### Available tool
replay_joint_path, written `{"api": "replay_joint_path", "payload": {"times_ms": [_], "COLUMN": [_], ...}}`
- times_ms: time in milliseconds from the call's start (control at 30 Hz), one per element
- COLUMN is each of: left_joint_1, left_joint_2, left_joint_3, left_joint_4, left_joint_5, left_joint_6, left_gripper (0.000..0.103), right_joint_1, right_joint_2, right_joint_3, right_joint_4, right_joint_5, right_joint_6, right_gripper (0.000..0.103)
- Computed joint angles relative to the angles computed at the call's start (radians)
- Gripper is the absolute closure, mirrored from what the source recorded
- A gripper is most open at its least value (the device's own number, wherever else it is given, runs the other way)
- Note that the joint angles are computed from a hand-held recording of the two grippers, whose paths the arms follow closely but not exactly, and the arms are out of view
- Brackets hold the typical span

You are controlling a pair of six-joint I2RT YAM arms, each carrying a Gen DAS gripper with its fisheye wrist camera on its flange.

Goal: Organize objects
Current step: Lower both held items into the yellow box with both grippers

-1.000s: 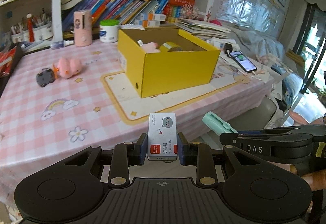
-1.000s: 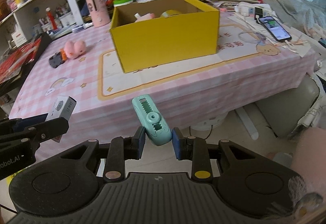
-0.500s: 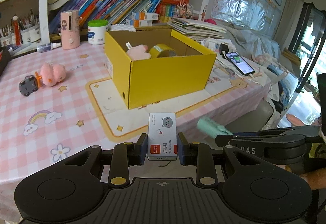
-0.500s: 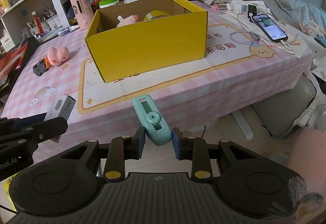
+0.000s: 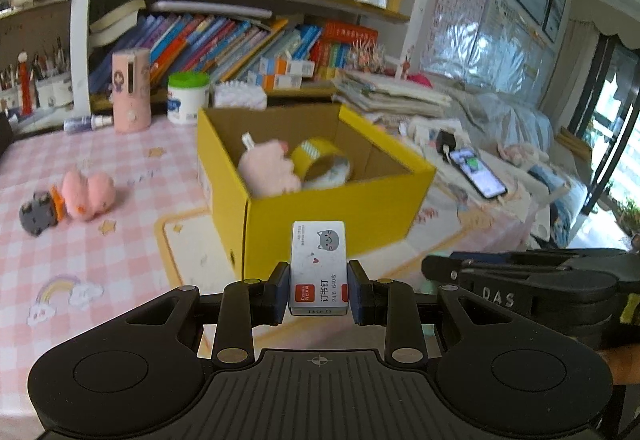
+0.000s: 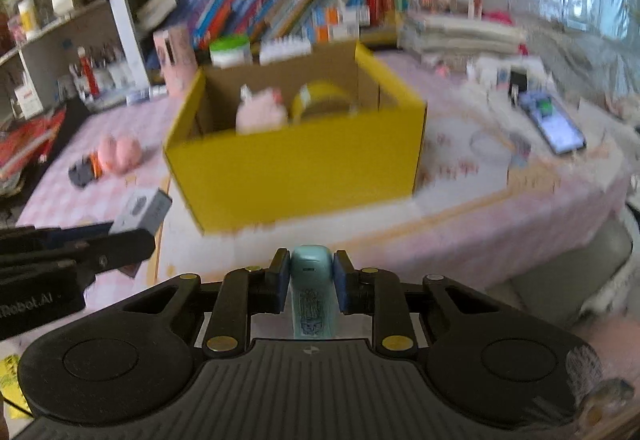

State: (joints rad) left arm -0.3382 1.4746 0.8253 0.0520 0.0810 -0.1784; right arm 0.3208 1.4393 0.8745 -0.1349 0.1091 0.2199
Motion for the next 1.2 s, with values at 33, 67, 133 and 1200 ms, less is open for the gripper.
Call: {"api": "replay_joint_path", "payload": {"times_ms": [33,67,133,1200], "left_joint_1": [-0.003,-0.006,-0.011,-0.074], "left_joint_2": [0.012,0.027,0.058,0.644], "left_joint_3": [0.016,0.036,0.077,0.780], "left_joint_4": [0.007,0.013,0.021,-0.256], "left_joint_5": [-0.004,-0.010,-0.022,-0.271], "left_joint_6": [-0.001,-0.002,-0.002,0.063], "left_gripper": [0.075,0.075,0.075,0.075], "right_joint_1": [-0.013,-0.026,-0.051,-0.232], "right_joint_2": [0.004,0.013,0.034,0.821], "right_joint_3": [0.012,0.033,0.075,1.011], "right_joint_4": [0.011,0.018,0.025,-0.329], "right_joint_5": [-0.012,-0.024,-0.050,-0.317], "right_joint_6": [-0.014,-0.031,-0.054,-0.479], "right_gripper": [0.082,0.082,0.081,0.081]}}
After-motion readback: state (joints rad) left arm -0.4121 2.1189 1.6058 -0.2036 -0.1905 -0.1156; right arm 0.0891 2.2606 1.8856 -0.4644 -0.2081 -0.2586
